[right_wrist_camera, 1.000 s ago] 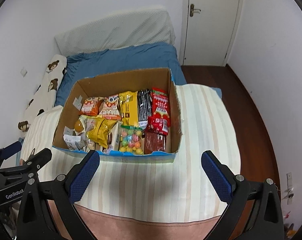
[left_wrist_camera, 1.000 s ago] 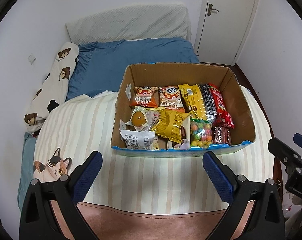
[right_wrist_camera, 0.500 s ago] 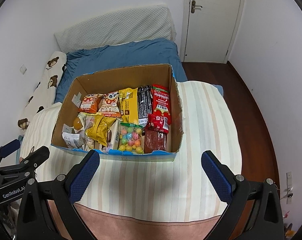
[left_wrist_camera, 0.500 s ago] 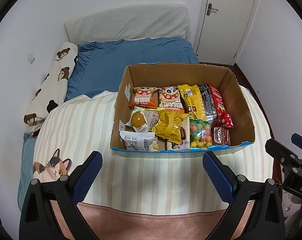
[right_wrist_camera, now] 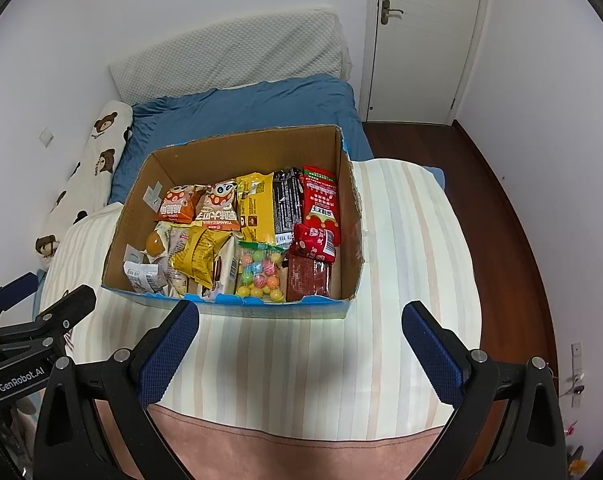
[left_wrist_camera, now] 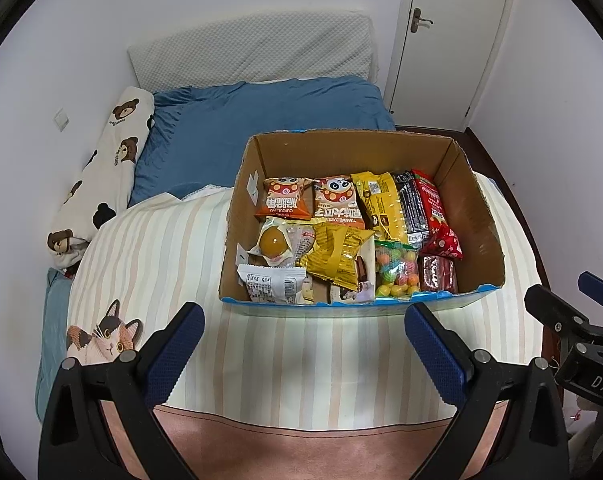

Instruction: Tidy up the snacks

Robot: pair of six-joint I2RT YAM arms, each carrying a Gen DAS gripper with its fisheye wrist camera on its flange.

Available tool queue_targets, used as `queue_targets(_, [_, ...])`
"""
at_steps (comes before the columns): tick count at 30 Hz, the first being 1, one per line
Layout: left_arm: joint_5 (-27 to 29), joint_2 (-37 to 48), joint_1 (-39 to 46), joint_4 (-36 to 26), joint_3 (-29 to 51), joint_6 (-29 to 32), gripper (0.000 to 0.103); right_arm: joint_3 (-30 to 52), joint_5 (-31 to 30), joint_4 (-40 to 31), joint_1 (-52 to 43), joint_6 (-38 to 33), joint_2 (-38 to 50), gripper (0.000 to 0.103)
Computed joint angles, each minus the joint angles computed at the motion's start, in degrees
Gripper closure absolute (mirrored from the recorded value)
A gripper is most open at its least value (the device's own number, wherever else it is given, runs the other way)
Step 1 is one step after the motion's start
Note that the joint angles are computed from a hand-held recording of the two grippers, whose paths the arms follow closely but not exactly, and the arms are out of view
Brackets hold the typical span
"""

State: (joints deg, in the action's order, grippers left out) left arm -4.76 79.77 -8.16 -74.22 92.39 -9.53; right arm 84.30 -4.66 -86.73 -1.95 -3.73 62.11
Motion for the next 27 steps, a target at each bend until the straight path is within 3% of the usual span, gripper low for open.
queue_targets(27, [-0.18,-0.72,0.1,0.13,0.73,0.96,0.0,0.36,-1.25,-1.45,-1.9,-1.21,-0.49,0.0])
